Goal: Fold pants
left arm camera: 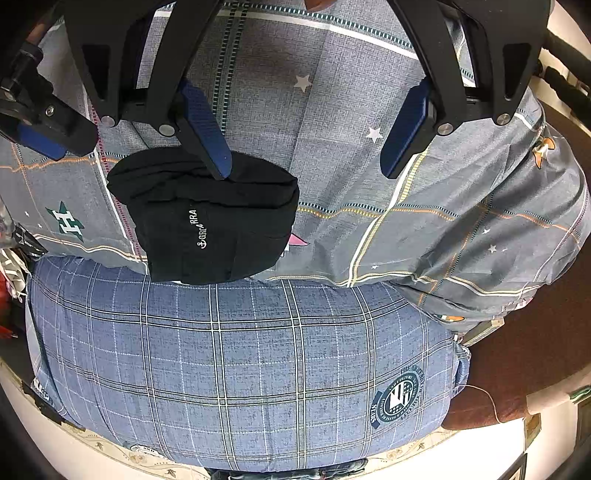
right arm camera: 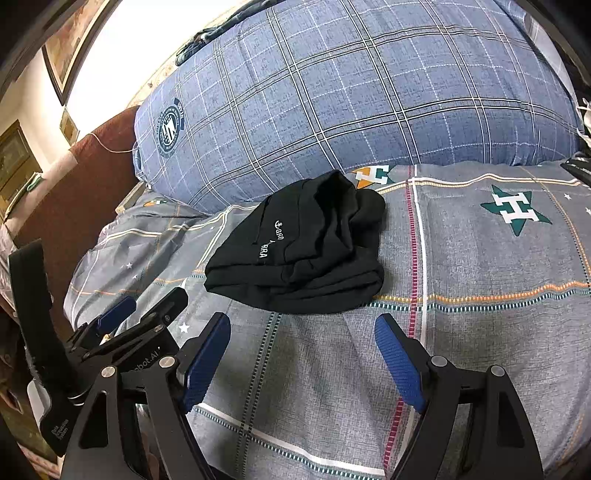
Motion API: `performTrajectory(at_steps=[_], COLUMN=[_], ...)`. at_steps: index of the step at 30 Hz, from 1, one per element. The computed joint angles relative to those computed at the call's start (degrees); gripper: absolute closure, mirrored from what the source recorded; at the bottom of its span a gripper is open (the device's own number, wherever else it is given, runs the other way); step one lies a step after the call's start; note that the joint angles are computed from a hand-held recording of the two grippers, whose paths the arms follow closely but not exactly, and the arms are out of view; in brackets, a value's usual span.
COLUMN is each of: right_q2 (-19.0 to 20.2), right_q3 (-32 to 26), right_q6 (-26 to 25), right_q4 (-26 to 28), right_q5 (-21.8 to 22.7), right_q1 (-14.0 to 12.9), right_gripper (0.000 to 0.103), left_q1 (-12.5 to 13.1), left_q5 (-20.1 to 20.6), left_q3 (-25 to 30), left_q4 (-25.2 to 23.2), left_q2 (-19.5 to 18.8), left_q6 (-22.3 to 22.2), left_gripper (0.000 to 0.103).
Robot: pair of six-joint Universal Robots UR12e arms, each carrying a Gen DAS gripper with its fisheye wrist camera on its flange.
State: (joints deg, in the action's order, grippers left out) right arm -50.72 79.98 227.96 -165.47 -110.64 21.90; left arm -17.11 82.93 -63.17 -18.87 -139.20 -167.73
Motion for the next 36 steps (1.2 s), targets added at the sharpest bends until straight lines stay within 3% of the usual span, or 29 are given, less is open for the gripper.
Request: performTrajectory(at_steps=[36], right_q2=[-0.40], right_q3=[0.09], right_q6=[-0.17], right_q4=[0.47], right_q5=[-1.33], right_q1=[0.17], right_gripper=[0.021], left_q1=[-0.04], left_q5=[-1.15], left_q3=[-0.13], left_q4=[0.22], left_q2=[0.21], left_q6=[0.78], left_gripper=[0.019])
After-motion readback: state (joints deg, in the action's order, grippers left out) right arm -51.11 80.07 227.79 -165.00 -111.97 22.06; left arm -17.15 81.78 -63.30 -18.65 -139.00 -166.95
